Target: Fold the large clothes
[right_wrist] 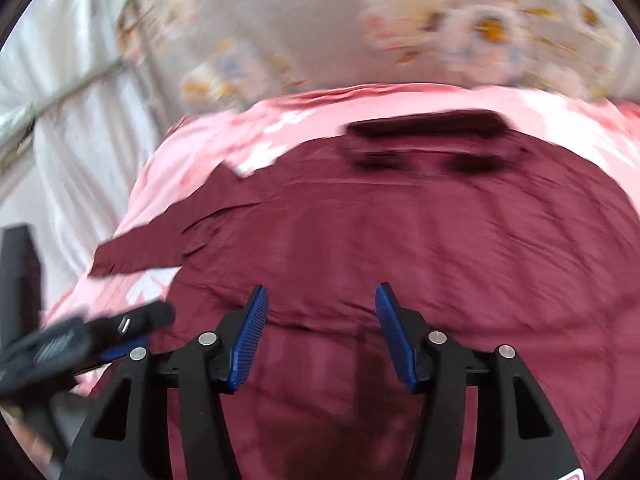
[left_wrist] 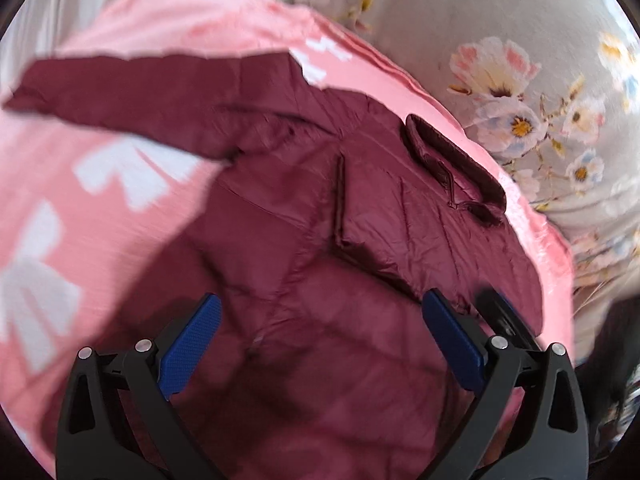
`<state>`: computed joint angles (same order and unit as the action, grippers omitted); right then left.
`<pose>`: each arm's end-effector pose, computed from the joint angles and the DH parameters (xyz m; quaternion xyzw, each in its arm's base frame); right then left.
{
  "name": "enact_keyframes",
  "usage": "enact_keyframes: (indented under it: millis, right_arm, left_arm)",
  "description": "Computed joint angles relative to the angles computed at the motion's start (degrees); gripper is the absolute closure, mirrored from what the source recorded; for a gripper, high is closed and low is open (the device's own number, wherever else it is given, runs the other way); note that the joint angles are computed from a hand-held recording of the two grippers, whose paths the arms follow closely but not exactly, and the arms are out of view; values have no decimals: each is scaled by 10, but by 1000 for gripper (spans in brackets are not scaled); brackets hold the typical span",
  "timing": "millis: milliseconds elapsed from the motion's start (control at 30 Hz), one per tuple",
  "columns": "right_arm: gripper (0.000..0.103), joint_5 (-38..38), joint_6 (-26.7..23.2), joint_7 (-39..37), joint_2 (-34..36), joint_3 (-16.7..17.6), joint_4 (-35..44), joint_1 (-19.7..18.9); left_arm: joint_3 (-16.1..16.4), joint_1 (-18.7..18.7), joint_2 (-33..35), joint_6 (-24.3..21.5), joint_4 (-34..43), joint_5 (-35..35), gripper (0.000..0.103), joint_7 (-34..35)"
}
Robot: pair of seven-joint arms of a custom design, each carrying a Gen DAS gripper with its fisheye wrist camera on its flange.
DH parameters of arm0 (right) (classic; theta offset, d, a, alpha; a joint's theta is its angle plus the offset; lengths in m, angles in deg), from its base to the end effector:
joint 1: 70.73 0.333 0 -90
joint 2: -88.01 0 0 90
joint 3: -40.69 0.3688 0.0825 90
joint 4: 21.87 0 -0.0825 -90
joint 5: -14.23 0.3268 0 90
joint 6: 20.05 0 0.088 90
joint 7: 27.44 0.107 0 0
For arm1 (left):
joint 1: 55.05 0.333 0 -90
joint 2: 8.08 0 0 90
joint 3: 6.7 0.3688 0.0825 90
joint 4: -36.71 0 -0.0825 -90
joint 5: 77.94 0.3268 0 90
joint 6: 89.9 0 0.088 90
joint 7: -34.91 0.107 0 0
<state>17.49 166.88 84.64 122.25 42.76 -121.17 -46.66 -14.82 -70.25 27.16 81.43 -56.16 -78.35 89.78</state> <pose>0.6406 0.3008 0.4329 -0.6300 0.6335 -0.1439 0.4256 0.6764 -0.2616 0.4352 -0.7390 0.5616 -0.3661 0.0671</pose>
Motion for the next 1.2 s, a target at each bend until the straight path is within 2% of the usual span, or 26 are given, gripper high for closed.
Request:
enact_keyframes:
  millis: [67, 100, 167, 233, 300, 333, 400, 433, 467, 500, 533, 567, 600, 633, 733, 800, 867, 933, 967, 1033, 1100, 1133, 1167, 1200]
  right_arm:
    - [47, 28, 44, 26, -33, -18, -74, -3]
    - [47, 43, 62, 38, -46, -27, -104, -5]
    - [47, 71, 91, 59, -68, -42, -158, -14]
    - [46, 83, 102, 71, -78, -38, -184, -36]
    - [46, 78, 117, 92, -83, -8, -201, -83]
    - [46, 63, 131, 108, -81, 24, -207, -123]
    - [46, 33, 144, 141, -71, 68, -208, -179]
    - [46, 7, 152, 165, -62, 97, -205, -215]
    - [46, -8, 151, 181, -53, 110, -197, -232]
    - [46, -22, 153, 199, -44, 122, -191, -249]
    - [46, -37, 156, 216, -34, 136, -184, -266]
    - [46, -47, 158, 231, -26, 143, -178, -276]
    - [46, -60, 160, 243, -19, 150, -172, -288]
    - [46, -71, 159, 255, -12, 154, -163, -295]
    - [46, -93, 157, 278, -5, 150, -149, -301]
    - [48, -107, 152, 288, 6, 153, -132, -308]
    - [64, -121, 151, 298, 19, 161, -113, -316]
    - [95, -126, 148, 299, 19, 156, -102, -314]
    - [96, -126, 162, 300, 15, 152, -107, -313]
    - [99, -98, 226, 295, -8, 104, -131, -274]
    - [100, -69, 256, 275, -26, 55, -148, -231]
    - [101, -44, 243, 251, -33, 23, -151, -200]
    - [101, -26, 209, 231, -35, 2, -145, -179]
    - [101, -3, 152, 207, -34, -26, -131, -151]
  left_arm:
    - [-44, 30, 33, -30, 42, -24, 5, 17]
    - [-49, 32, 46, -36, 59, -43, 5, 24]
    - [-27, 16, 54, -32, 74, -37, 5, -5]
    - [-40, 23, 67, -28, 98, -46, 5, -3]
    - [-51, 27, 80, -34, 125, -56, 9, -1]
    - [-58, 29, 87, -38, 139, -61, 12, 1]
    - [-80, 37, 107, -56, 176, -68, 22, 19]
    - [-84, 36, 118, -73, 200, -69, 35, 27]
    - [-84, 33, 130, -91, 225, -69, 45, 34]
    - [-80, 28, 139, -106, 244, -69, 50, 38]
    - [-72, 22, 144, -116, 257, -67, 65, 39]
    - [-66, 17, 150, -126, 272, -65, 89, 40]
    - [-61, 15, 156, -132, 285, -61, 98, 46]
    - [-57, 14, 156, -129, 286, -62, 99, 47]
    - [-36, 17, 134, -76, 250, -64, 100, 30]
    - [-28, 20, 127, -65, 242, -60, 100, 25]
    - [-20, 20, 132, -82, 257, -51, 100, 22]
    - [-12, 17, 137, -99, 269, -40, 100, 20]
    - [-9, 16, 138, -101, 269, -35, 100, 20]
    - [-6, 15, 138, -95, 264, -26, 100, 21]
    - [4, 7, 136, -87, 256, -14, 100, 18]
    - [8, 3, 141, -95, 262, -7, 100, 19]
    - [14, -3, 149, -109, 272, 0, 100, 15]
    - [21, -9, 156, -124, 282, 6, 100, 11]
